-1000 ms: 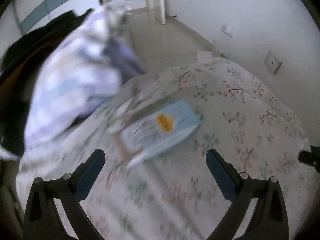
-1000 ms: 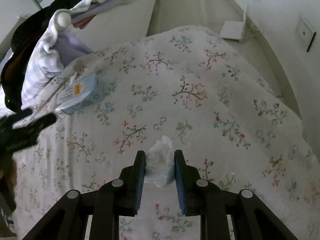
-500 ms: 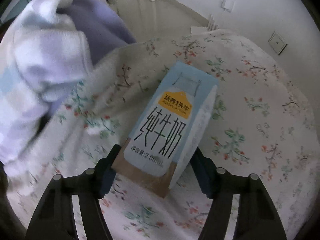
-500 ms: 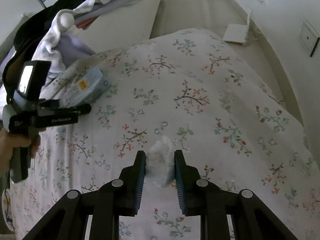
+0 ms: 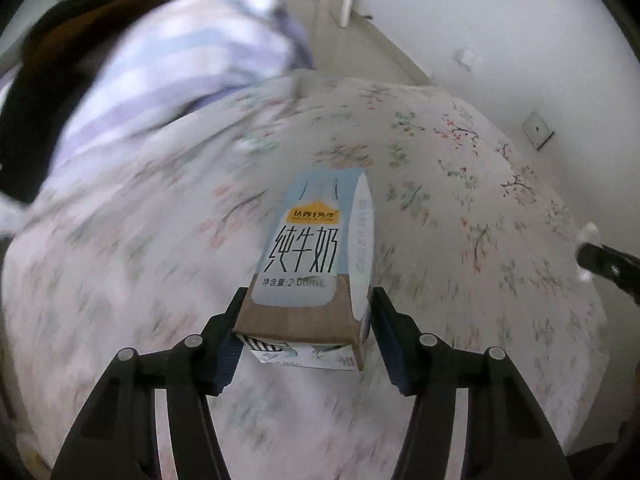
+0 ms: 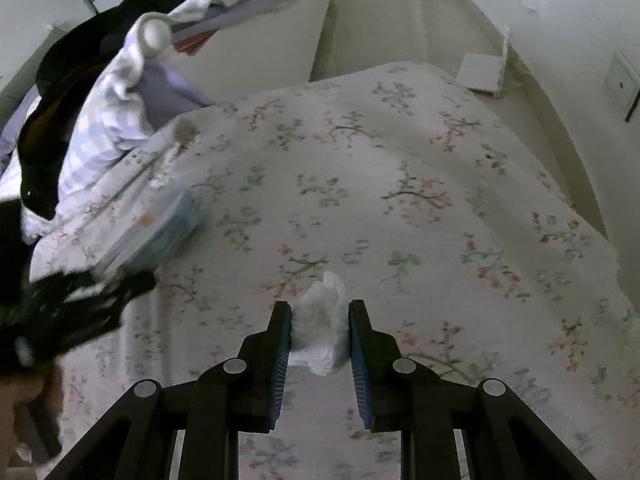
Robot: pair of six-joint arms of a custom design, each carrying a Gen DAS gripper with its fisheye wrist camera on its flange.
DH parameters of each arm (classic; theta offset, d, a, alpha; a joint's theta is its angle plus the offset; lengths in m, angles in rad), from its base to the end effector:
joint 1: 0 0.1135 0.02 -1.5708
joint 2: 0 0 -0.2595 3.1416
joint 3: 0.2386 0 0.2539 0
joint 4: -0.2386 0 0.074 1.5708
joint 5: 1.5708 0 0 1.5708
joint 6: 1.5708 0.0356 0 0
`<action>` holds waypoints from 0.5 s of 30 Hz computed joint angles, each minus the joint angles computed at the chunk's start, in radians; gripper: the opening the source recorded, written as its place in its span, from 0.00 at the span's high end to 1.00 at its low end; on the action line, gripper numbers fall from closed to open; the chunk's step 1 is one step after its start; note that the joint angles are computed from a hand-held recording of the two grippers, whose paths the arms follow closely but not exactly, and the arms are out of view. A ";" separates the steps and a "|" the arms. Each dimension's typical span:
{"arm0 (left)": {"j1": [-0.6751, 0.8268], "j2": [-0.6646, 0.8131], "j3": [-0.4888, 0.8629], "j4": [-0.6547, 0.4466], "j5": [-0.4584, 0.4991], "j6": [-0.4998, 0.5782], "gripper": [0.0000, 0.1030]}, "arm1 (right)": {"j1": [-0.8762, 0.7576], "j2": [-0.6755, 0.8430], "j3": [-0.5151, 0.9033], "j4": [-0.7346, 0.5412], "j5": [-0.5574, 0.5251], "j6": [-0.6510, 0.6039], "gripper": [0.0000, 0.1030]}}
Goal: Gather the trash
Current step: 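Grasp the light-blue milk carton with the left tool while the right tool holds the tissue, then carry the milk carton and tissue over the wastebasket and open both tools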
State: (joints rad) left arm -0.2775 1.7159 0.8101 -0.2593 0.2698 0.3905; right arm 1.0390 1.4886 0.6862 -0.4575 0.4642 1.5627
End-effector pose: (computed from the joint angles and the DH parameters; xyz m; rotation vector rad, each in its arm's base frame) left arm 0.2857 -0.0912 0.1136 0.9575 2.5292 -0.3349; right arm 0.1383 0.2037 0.1357 0.7677 2.4916 0.2293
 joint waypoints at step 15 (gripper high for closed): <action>0.851 -0.292 0.014 -0.498 0.316 0.590 0.42 | 0.103 0.358 0.565 -0.204 0.045 -0.121 0.76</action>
